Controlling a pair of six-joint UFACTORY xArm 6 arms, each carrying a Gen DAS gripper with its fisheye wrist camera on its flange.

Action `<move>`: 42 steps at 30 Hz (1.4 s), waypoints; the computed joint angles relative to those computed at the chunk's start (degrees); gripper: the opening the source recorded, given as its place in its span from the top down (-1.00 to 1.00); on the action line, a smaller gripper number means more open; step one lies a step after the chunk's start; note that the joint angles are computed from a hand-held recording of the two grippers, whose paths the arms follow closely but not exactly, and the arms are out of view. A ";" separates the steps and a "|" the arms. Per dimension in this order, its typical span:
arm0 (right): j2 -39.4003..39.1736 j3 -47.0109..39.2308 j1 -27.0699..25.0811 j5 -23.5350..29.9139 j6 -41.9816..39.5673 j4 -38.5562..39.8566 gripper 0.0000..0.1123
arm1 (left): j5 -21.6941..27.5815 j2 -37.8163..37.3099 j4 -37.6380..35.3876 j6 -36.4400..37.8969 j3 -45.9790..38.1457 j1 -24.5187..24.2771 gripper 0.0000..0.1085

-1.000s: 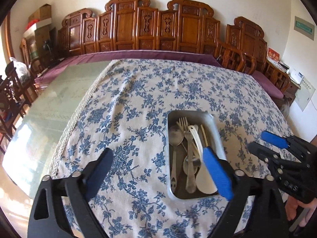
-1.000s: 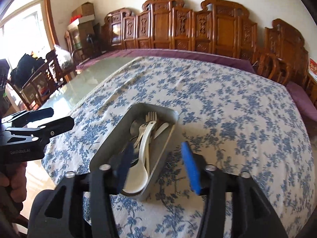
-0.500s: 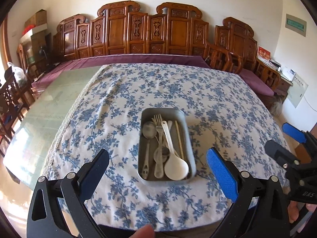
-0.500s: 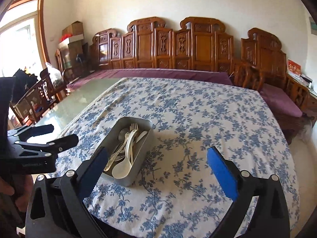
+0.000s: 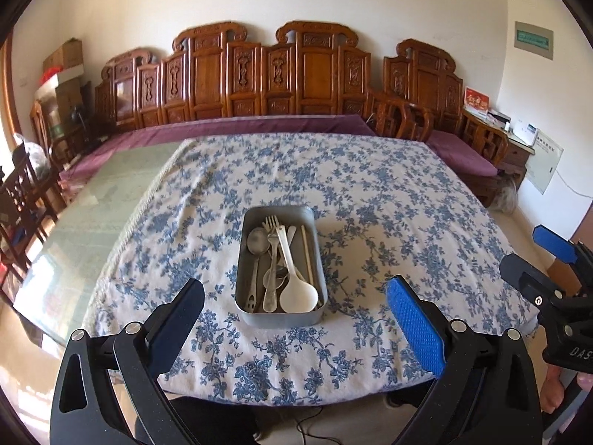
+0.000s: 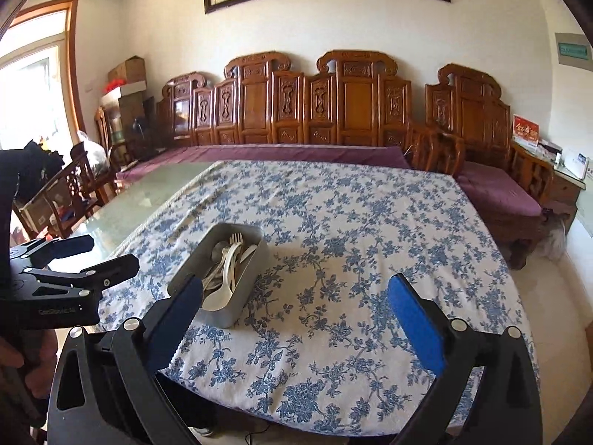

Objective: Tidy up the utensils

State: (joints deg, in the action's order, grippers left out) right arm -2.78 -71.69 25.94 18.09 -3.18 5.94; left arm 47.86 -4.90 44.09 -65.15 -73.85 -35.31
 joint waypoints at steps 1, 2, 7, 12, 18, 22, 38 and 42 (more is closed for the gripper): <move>-1.05 0.71 0.02 -0.34 0.12 0.12 -0.79 | 0.67 -0.30 0.72 -0.22 -0.19 -0.58 -0.75; -2.09 1.41 0.05 -0.65 0.39 -0.15 -0.79 | 1.39 -0.68 1.52 -0.56 -0.40 -1.26 -0.75; -6.15 3.27 0.01 -1.57 3.68 -3.17 -0.79 | 3.29 -3.31 3.54 -2.67 -0.66 -4.06 -0.75; -9.51 5.09 0.00 -1.99 7.47 -7.50 -0.79 | 6.03 -5.19 6.40 -4.37 -1.21 -7.04 -0.75; -12.73 6.88 0.32 -2.99 9.22 -9.29 -0.79 | 9.28 -6.69 9.66 -5.96 -2.46 -10.40 -0.75; -14.40 7.34 0.21 -3.97 10.61 -11.20 -0.79 | 10.39 -7.00 11.48 -6.54 -3.67 -11.82 -0.75; -19.41 8.25 -0.74 -6.54 14.48 -14.78 -0.79 | 15.91 -8.59 19.44 -9.70 -5.73 -17.05 -0.75; -19.78 8.54 -0.75 -6.82 15.05 -15.06 -0.79 | 15.95 -8.93 19.76 -10.14 -5.44 -17.07 -0.75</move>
State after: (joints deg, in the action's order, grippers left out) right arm -22.55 -63.15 25.18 11.27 11.87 -9.12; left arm 63.81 -13.84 63.85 -75.29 -79.28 -52.38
